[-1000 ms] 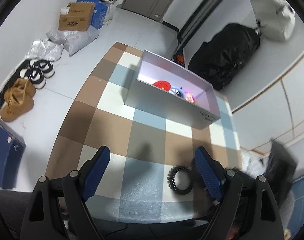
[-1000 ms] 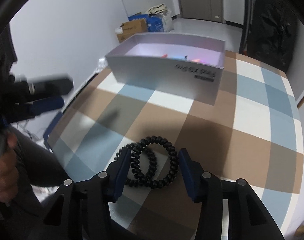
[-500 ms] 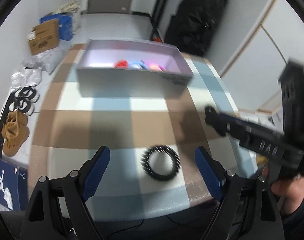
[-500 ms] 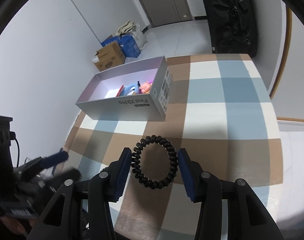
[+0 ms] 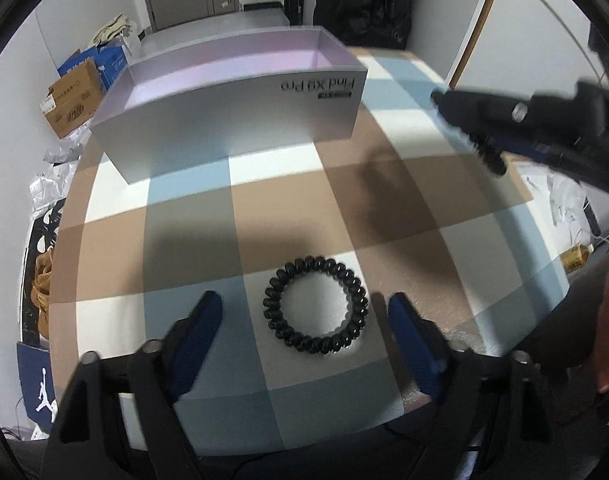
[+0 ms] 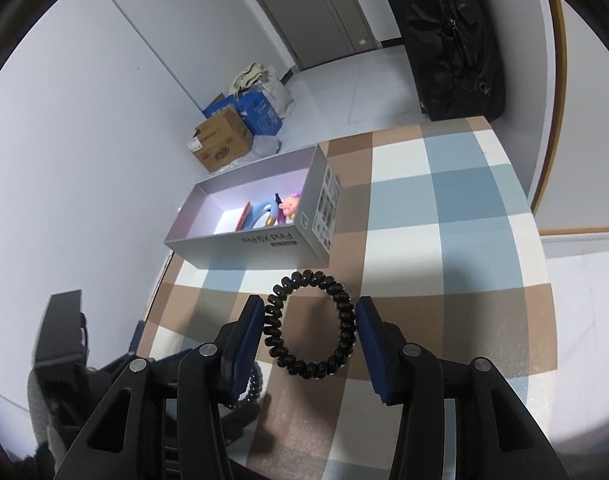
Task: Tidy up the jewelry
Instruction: 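Carry the black hair ties into the box and open the right gripper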
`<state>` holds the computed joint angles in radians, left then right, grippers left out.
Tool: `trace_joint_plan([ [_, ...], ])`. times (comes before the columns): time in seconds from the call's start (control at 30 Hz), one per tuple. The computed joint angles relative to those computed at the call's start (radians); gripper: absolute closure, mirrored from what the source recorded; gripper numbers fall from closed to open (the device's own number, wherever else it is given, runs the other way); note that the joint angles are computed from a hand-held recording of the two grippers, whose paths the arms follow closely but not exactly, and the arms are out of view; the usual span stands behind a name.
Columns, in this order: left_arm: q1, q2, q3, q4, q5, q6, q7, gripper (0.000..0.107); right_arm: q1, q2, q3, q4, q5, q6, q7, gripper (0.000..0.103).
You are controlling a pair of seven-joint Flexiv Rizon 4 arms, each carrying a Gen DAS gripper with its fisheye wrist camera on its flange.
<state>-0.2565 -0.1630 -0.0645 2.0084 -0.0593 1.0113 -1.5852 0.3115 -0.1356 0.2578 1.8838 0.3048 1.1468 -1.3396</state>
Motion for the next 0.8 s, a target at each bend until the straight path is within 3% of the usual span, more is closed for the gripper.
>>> trace_joint_plan([
  [0.17,-0.002,0.006,0.002,-0.018,0.025,-0.028,0.005,0.047,-0.006,0.000,-0.003,-0.009,0.015,-0.010,0.011,0.057],
  [0.23,0.003,0.005,0.000,-0.023,0.011,-0.031,0.009,0.061,-0.009,-0.003,-0.004,-0.017,0.026,-0.017,0.012,0.057],
  [0.53,0.033,0.009,-0.026,0.011,-0.221,-0.011,0.109,0.067,-0.010,-0.013,0.000,-0.041,0.037,-0.009,0.002,0.057],
  [0.8,0.031,0.030,-0.021,0.027,-0.280,0.095,0.128,0.067,-0.012,-0.039,0.004,-0.081,0.045,-0.008,-0.009,0.057],
])
